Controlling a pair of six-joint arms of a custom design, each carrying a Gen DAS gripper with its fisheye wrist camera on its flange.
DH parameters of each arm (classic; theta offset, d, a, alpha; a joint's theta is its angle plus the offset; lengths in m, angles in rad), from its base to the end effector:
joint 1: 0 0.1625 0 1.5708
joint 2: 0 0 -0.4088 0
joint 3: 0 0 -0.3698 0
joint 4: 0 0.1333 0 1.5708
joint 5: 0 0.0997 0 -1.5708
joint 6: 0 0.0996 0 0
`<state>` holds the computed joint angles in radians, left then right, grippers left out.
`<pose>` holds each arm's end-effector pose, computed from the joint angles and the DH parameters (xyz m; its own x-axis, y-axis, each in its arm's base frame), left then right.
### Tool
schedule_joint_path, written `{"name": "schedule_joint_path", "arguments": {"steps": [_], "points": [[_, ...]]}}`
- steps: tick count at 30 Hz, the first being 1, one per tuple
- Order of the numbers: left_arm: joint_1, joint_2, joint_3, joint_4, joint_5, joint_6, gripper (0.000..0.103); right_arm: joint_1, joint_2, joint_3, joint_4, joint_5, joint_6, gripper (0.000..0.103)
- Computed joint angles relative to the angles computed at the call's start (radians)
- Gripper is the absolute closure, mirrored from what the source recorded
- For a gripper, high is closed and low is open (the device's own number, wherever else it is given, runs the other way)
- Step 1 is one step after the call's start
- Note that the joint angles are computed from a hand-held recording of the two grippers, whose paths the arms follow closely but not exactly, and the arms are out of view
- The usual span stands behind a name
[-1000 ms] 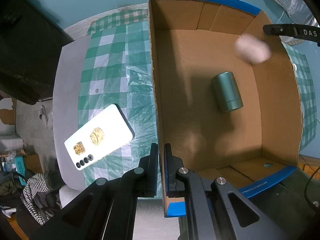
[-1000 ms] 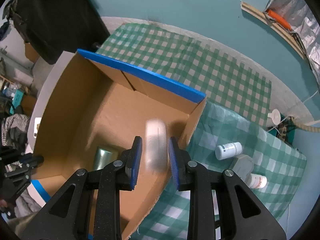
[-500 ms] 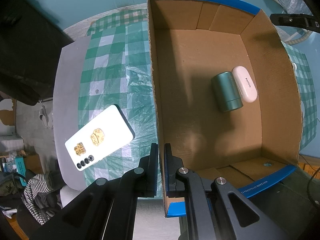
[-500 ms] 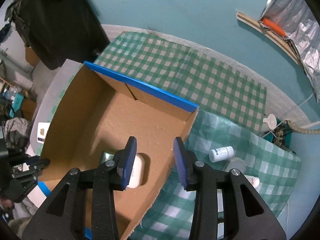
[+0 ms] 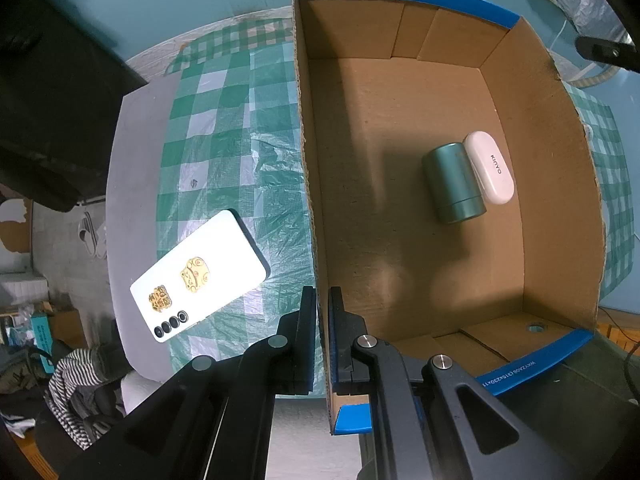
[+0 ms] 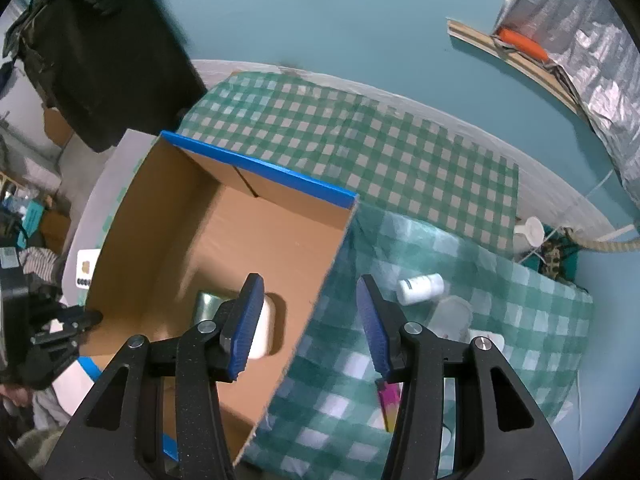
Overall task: Organize rigid objects
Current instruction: 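Withdraw the right gripper from the box toward the white round puck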
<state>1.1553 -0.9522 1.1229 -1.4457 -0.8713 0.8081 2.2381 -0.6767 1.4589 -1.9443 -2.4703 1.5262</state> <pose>-0.0917 -0.6969 0.3308 -0.1522 0.9647 -0.2147 0.7181 0.2572 0.6466 0.4444 -0.4747 0.0614 -0.5805 0.6920 0.4291 0.2704 0.6609 -0.7001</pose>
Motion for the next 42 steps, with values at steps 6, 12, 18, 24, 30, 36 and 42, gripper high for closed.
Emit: {"name": "schedule_joint_path", "arguments": {"steps": [6,12,18,24,30,36,42], "points": [[-0.001,0.001,-0.001,0.000,0.003,0.003,0.098,0.016,-0.024,0.037,0.020,0.009,0.076,0.055],[0.000,0.002,-0.002,0.001,0.004,0.003,0.098,0.030,-0.047,0.080,0.024,0.022,0.150,0.055],[0.000,0.001,0.000,0.001,0.004,0.000,0.098,0.046,-0.070,0.127,0.031,0.042,0.242,0.054],[0.000,0.001,-0.001,0.003,0.004,-0.002,0.098,0.066,-0.093,0.179,0.047,0.072,0.351,0.048],[0.001,0.001,-0.003,0.005,0.005,-0.002,0.098,0.087,-0.115,0.248,0.043,0.122,0.468,0.047],[0.001,-0.001,0.000,0.005,0.005,-0.002,0.098,0.108,-0.137,0.343,0.012,0.198,0.617,0.044],[0.000,-0.002,0.001,0.005,0.006,0.000,0.098,0.117,-0.141,0.451,-0.118,0.244,0.699,0.042]]}}
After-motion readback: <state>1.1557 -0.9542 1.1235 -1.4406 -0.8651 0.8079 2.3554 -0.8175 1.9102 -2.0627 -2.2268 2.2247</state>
